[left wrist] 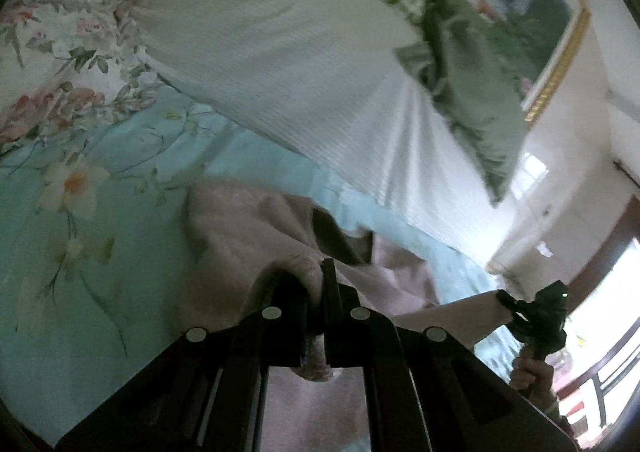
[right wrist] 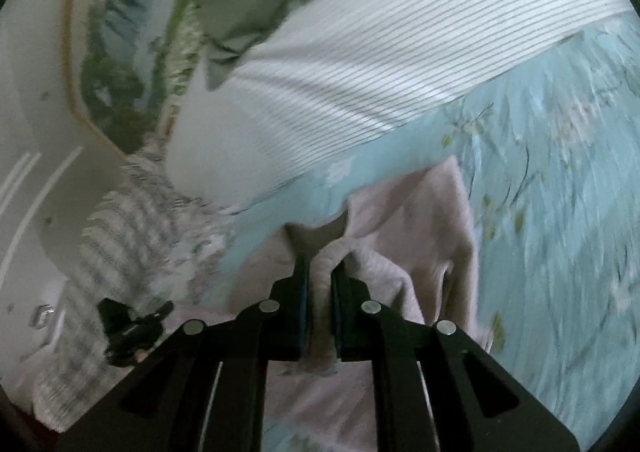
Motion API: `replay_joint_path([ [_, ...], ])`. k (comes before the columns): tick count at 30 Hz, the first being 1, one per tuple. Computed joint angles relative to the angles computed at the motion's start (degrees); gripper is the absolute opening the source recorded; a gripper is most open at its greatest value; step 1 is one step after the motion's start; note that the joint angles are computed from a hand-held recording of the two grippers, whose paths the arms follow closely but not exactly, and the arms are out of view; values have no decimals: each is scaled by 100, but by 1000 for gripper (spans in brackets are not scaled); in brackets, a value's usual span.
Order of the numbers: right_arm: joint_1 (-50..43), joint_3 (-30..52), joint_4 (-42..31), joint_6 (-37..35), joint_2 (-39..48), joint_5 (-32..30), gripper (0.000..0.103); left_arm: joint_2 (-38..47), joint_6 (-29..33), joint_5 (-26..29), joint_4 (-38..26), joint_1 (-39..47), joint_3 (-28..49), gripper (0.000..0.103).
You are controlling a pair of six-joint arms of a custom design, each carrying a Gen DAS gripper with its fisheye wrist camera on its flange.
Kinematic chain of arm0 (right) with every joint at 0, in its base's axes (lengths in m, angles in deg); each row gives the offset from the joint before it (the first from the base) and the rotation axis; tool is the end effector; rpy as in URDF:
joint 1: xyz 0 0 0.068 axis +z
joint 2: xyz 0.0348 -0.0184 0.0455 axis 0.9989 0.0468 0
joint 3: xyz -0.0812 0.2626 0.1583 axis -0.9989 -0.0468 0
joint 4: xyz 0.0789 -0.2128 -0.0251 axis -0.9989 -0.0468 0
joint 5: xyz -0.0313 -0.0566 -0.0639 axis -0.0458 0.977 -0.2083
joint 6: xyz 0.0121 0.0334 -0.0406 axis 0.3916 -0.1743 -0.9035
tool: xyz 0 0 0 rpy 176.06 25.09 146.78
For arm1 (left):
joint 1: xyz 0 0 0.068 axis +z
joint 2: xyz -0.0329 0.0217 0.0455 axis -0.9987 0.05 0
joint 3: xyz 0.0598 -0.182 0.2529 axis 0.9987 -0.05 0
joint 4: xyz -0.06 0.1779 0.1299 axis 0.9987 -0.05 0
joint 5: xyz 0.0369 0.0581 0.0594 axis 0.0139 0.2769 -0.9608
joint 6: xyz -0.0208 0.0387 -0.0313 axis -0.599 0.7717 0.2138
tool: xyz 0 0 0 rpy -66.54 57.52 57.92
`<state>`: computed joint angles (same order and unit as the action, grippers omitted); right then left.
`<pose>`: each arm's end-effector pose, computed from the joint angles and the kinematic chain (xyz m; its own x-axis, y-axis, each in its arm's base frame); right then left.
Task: Fold small clothes
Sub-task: 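Lay the hem over the collar with both grippers and open them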
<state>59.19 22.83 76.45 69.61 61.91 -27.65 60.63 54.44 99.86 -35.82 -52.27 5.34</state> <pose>0.2421 -0.0984 0.2040 -0.6110 0.5394 -0.5794 -0.0347 0.7130 0.7003 0.3317 0.1933 0.2352 -0.7088 -0.1512 -0.6891 0.3683 0.7537 -0.5443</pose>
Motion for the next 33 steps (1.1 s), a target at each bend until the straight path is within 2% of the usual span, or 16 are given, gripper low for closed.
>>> replay_joint_path([
  [3,149,343,454,354,677,340,11,375,-821,-312,774,-415,323,3],
  [8,488,1101,439,494,1721,1032,11,1041,-1637,-1035,1476,-1021,909,4],
  [13,850,1729,-77,325,2362,2092,11,1774,-2033,-1787,1673,-1460,1491,4],
  [16,719,1786,-131,489,2467,1853,12,2081,-2033,-2157,1435,-1596,1823,5],
  [17,643,1770,-211,554,2404,1736,18,2087,-2042,-2175,1384,-1590,1822,7],
  [18,592,1703,-235,593,2301,1682,24,2011,-2004,-2115,1378,-1538,1700,12],
  [19,547,1554,-190,607,2104,1715,44,1864,-1889,-2038,1387,-1475,1482,17],
  [20,518,1354,-97,577,1857,1859,61,1686,-1781,-1972,1439,-1409,1218,30],
  [21,483,1059,81,541,1513,2043,62,1517,-1688,-1912,1493,-1354,975,39],
  [22,462,759,268,503,1176,2138,62,1294,-1528,-1796,1574,-1278,612,42],
  [24,551,358,410,369,690,2118,62,912,-1133,-1603,1491,-1204,30,44],
  [26,954,265,97,-83,489,1946,62,683,-626,-1417,1199,-1238,-392,44],
  [27,1270,394,-264,-380,544,1967,62,606,-381,-1428,1076,-1375,-610,44],
  [29,1997,805,-975,-962,878,2163,61,582,-297,-1646,1039,-1723,-820,44],
  [31,2592,1339,-1563,-1438,1377,2474,61,600,-599,-2092,1405,-2095,-962,44],
  [33,2919,1796,-1821,-1608,1808,2930,61,701,-849,-2372,1699,-2349,-878,44],
])
